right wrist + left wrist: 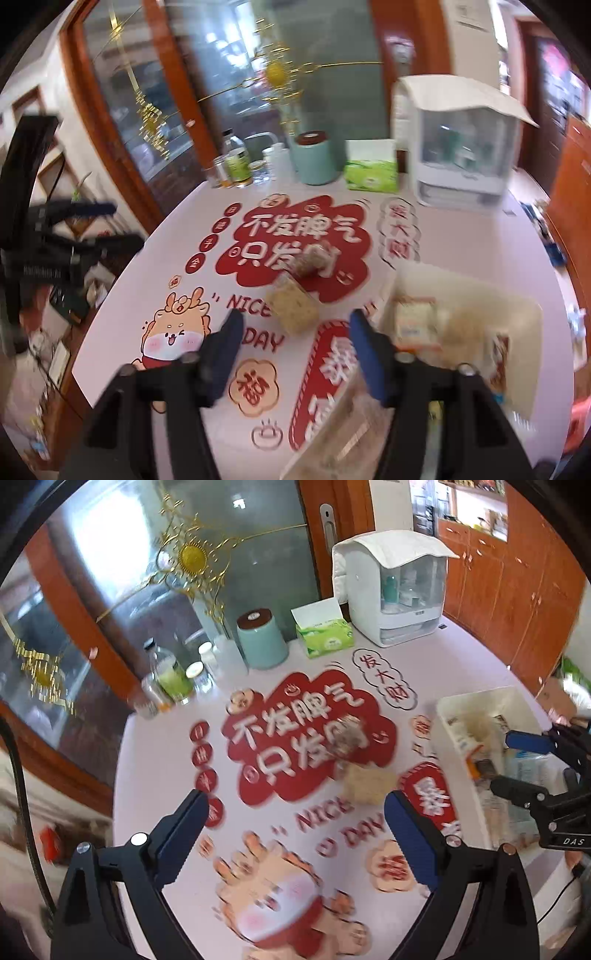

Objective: Organize snacks
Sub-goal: 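Withdraw both open grippers toward the nut bag and yellow crumbly bag, then grasp the clear bag of yellow crumbly snack with the right gripper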

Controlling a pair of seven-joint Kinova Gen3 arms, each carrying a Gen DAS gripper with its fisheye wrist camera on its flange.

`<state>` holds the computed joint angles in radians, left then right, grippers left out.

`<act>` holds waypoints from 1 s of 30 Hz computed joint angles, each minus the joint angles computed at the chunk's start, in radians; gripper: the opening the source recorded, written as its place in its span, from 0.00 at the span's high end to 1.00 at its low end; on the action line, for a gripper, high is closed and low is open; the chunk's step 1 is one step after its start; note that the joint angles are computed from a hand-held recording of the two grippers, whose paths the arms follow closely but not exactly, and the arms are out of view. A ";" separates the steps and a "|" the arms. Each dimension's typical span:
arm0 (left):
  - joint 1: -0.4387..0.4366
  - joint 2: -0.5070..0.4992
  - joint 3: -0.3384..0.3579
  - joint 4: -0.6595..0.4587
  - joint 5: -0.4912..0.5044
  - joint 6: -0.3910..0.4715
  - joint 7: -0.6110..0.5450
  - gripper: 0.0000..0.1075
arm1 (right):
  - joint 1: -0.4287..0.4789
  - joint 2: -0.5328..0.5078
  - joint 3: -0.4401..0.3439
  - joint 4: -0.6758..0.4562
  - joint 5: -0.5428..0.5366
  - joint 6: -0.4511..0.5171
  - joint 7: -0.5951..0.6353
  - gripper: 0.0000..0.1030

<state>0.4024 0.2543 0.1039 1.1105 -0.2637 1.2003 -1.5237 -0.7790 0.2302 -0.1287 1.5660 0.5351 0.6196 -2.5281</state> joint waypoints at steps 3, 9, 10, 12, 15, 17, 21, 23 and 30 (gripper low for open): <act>-0.046 0.059 0.001 -0.072 0.019 -0.010 -0.121 0.11 | 0.106 0.108 -0.113 -0.139 -0.036 0.064 0.122 0.35; -0.176 0.186 0.082 -0.192 0.083 -0.052 -0.365 0.11 | 0.166 0.333 -0.178 -0.417 -0.123 0.217 0.366 0.35; -0.197 0.218 0.095 -0.216 0.098 -0.059 -0.405 0.11 | 0.151 0.371 -0.148 -0.463 -0.163 0.237 0.407 0.35; -0.221 0.285 0.104 -0.282 0.150 -0.028 -0.486 0.11 | 0.138 0.441 -0.111 -0.556 -0.245 0.285 0.488 0.35; -0.202 0.366 0.037 -0.356 0.236 0.019 -0.579 0.11 | 0.098 0.529 -0.014 -0.695 -0.367 0.388 0.585 0.35; -0.194 0.417 0.014 -0.385 0.266 0.038 -0.622 0.11 | 0.066 0.589 0.061 -0.788 -0.439 0.453 0.637 0.35; -0.196 0.485 0.006 -0.407 0.295 0.047 -0.659 0.11 | 0.045 0.698 0.103 -0.973 -0.477 0.604 0.692 0.35; -0.200 0.517 0.007 -0.433 0.309 0.073 -0.671 0.11 | 0.037 0.753 0.147 -1.066 -0.525 0.678 0.723 0.35; -0.198 0.612 0.013 -0.538 0.356 0.130 -0.678 0.11 | 0.045 0.867 0.196 -1.277 -0.605 0.850 0.671 0.39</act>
<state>0.2042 0.8668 0.1170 0.5728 0.0924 1.3301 -2.2015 -0.7336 1.0972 0.0670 0.2885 -0.0703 1.4700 -1.8572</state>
